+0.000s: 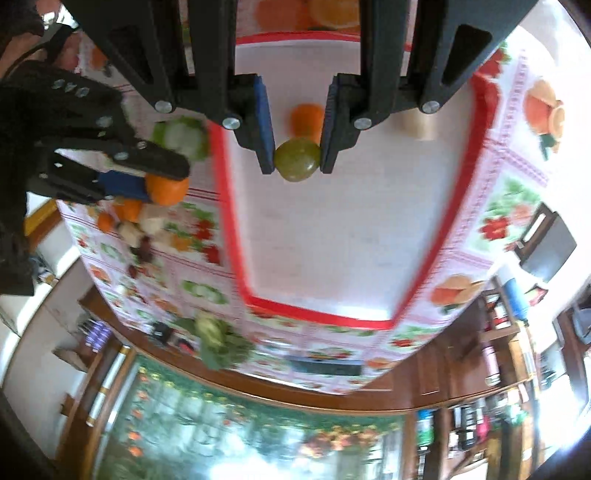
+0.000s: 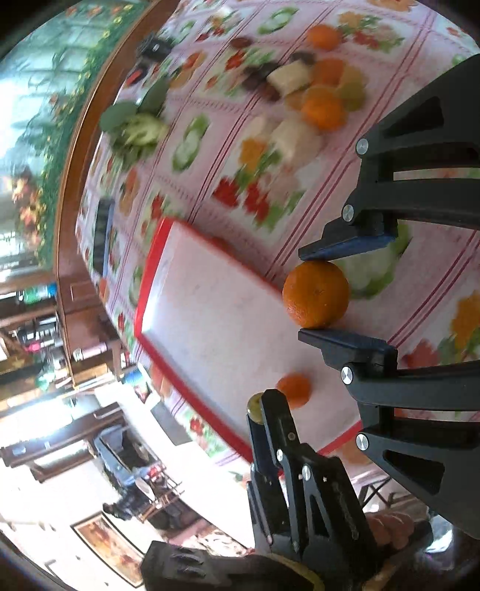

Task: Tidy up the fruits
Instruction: 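Carry the grape into the tray and release while the right tool drops its orange there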

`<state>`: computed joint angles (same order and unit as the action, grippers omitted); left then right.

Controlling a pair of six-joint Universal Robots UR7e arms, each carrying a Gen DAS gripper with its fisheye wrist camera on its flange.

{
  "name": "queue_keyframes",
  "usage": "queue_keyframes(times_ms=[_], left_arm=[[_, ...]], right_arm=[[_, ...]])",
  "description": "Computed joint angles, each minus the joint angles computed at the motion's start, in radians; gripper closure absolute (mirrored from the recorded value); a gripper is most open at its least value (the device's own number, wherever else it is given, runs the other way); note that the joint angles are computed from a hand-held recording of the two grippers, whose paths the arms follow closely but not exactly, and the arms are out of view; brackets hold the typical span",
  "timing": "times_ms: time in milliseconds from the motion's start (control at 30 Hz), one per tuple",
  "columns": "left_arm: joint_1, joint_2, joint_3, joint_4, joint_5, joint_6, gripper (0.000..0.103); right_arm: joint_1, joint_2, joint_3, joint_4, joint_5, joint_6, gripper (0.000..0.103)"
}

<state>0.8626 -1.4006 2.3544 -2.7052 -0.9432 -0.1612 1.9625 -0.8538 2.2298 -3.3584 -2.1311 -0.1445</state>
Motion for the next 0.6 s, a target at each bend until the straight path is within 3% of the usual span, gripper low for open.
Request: queue_keyframes(times_ms=[200,600], left_arm=[[0.07,0.005,-0.025,0.001,0.052,0.006,0.076],[0.153,0.054,-0.084,-0.001,0.041,0.026,0.076]], right_arm=[[0.016,0.079,-0.096,0.079,0.006,-0.009,0.067],[-0.006,0.16,-0.179,0.146,-0.004,-0.013,0.067]])
